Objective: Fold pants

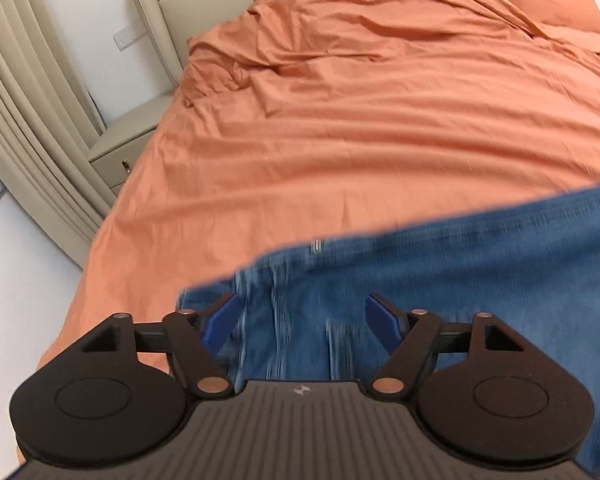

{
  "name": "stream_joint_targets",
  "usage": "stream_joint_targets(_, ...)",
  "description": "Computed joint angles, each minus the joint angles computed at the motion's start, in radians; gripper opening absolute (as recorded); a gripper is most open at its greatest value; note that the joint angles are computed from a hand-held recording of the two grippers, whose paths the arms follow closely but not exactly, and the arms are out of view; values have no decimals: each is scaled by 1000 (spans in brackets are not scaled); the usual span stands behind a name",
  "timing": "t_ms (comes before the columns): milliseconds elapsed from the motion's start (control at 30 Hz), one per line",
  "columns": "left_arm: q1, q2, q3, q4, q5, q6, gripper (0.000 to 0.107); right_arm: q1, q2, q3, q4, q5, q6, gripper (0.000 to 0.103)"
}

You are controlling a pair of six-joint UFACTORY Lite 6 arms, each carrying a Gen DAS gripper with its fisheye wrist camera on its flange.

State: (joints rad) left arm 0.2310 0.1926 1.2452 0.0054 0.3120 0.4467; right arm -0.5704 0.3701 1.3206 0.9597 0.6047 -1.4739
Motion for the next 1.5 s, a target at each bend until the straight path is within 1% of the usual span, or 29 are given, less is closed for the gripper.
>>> stream_joint_targets(100, 64, -55, -89, -110, -14, 154, 81, 131, -58, -104, 110, 17, 6, 28)
stream_joint_targets(133, 91, -64, -107, -160, -13, 214, 80, 195, -77, -134, 141, -5, 18, 28)
stream_joint_targets(233, 173, -70, -134, -384, 7, 460, 79, 352, -49, -126, 169, -73, 109, 27)
stream_joint_targets(267, 193, -64, -137, -444, 9, 528, 79, 396, -18, -92, 130, -92, 186, 27)
stream_joint_targets(333, 228, -51, -145, -547, 11, 647, 79, 453, 101, 29, -20, -100, 395, 23)
stream_joint_targets(367, 243, -36, -138, -608, 18, 712, 79, 484, 153, 77, -95, -107, 500, 19)
stream_joint_targets(400, 255, -24, -132, -656, 23, 759, 79, 513, 186, 98, -154, -135, 571, 19)
stream_joint_targets(467, 279, 4, -117, -755, 37, 858, 79, 549, 229, 118, -182, -212, 608, 16)
stream_joint_targets(533, 297, 28, -102, -839, 53, 939, 79, 567, 288, 183, -199, -250, 666, 16)
stream_joint_targets(600, 315, 46, -94, -918, 68, 1021, 79, 579, 353, 265, -269, -266, 766, 11)
stream_joint_targets(667, 337, 57, -92, -990, 90, 1090, 79, 598, 390, 303, -296, -317, 804, 8)
stream_joint_targets(700, 346, 60, -91, -1015, 101, 1111, 80, 612, 420, 339, -362, -340, 873, 8)
stream_joint_targets(800, 381, 48, -102, -1067, 138, 1143, 80, 625, 511, 484, -533, -308, 1082, 8)
stream_joint_targets(833, 394, 38, -105, -1063, 158, 1132, 80, 630, 519, 503, -567, -304, 1119, 8)
stream_joint_targets(867, 406, 24, -110, -1055, 172, 1121, 80, 628, 504, 490, -559, -310, 1113, 8)
stream_joint_targets(900, 424, 0, -124, -1056, 188, 1126, 80, 620, 475, 458, -509, -327, 1065, 13)
stream_joint_targets(933, 437, -19, -132, -1049, 203, 1126, 80, 608, 423, 400, -418, -343, 976, 17)
stream_joint_targets(1000, 466, -54, -147, -1019, 237, 1120, 79, 580, 293, 259, -231, -339, 766, 24)
stream_joint_targets(1100, 486, -95, -178, -1002, 234, 1112, 78, 517, 80, 21, 20, -331, 460, 30)
stream_joint_targets(1133, 490, -99, -182, -990, 236, 1093, 75, 482, 14, -50, 64, -314, 398, 30)
stream_joint_targets(1200, 485, -88, -187, -974, 225, 1076, 71, 393, -110, -177, 104, -277, 311, 31)
stream_joint_targets(1233, 469, -77, -198, -984, 182, 1091, 68, 346, -162, -231, 109, -261, 279, 32)
stream_joint_targets(1267, 453, -59, -205, -1000, 136, 1104, 67, 296, -206, -274, 99, -246, 255, 32)
stream_joint_targets(1333, 429, 4, -193, -1054, 76, 1145, 68, 178, -278, -342, 68, -200, 211, 32)
stream_joint_targets(1400, 404, 84, -139, -1019, 35, 1053, 67, 44, -321, -370, 15, -143, 202, 33)
stream_joint_targets(1500, 368, 158, -85, -934, -28, 947, 75, -163, -333, -343, -43, -48, 189, 34)
